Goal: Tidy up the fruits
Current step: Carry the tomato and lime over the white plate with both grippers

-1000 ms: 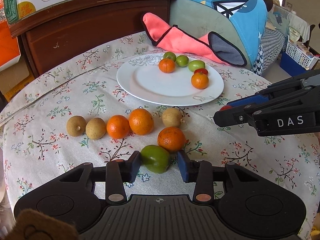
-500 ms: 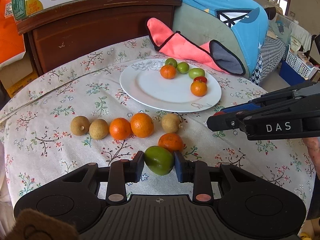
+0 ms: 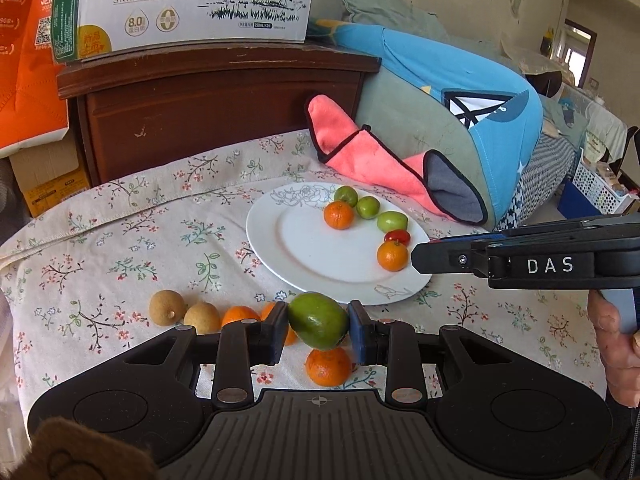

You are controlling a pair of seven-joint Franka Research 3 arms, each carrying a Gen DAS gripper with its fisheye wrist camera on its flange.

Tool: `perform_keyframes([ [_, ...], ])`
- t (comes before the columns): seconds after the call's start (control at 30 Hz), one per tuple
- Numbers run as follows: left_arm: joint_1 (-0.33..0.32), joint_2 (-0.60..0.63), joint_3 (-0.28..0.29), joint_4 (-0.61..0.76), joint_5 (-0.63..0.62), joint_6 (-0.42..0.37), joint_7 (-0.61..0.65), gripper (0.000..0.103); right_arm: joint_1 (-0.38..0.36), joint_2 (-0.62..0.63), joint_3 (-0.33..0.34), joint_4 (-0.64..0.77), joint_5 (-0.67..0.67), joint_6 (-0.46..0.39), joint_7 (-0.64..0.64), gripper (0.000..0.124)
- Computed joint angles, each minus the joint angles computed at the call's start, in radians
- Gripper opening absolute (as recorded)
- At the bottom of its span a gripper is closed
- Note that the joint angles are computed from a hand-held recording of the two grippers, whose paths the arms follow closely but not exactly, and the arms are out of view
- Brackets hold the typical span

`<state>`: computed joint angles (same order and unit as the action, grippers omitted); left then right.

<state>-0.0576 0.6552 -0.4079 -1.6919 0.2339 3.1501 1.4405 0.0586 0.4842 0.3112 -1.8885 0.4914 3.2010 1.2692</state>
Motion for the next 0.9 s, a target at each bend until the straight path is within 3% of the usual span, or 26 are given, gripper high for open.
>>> perform_keyframes([
  [0.13,-0.019,0.016,0.013,0.038,-0.001,0.01,-0.014,0.029,-0.018,0.004,0.011,0.022,-0.003,0.008,-0.004,0.027],
  [0.3,-0.01,0.065,-0.016,0.115,-0.013,-0.013,-0.017,0.029,0.007,0.028,-0.035,0.077,-0.013,0.002,0.018,0.027],
  [0.43,-0.038,0.102,0.001,0.183,-0.016,-0.038,-0.01,0.029,-0.026,0.059,-0.01,0.122,-0.02,-0.008,0.003,0.027],
  [0.63,-0.078,0.171,0.019,0.293,-0.036,-0.099,0.014,0.029,-0.032,0.127,-0.024,0.221,0.009,-0.083,0.019,0.027],
  [0.77,-0.106,0.207,0.039,0.352,-0.055,-0.134,0.022,0.029,0.012,0.165,-0.088,0.277,0.021,-0.136,0.059,0.027],
  [0.9,-0.134,0.243,0.058,0.409,-0.07,-0.167,0.03,0.029,0.011,0.199,-0.092,0.323,0.044,-0.184,0.075,0.027],
])
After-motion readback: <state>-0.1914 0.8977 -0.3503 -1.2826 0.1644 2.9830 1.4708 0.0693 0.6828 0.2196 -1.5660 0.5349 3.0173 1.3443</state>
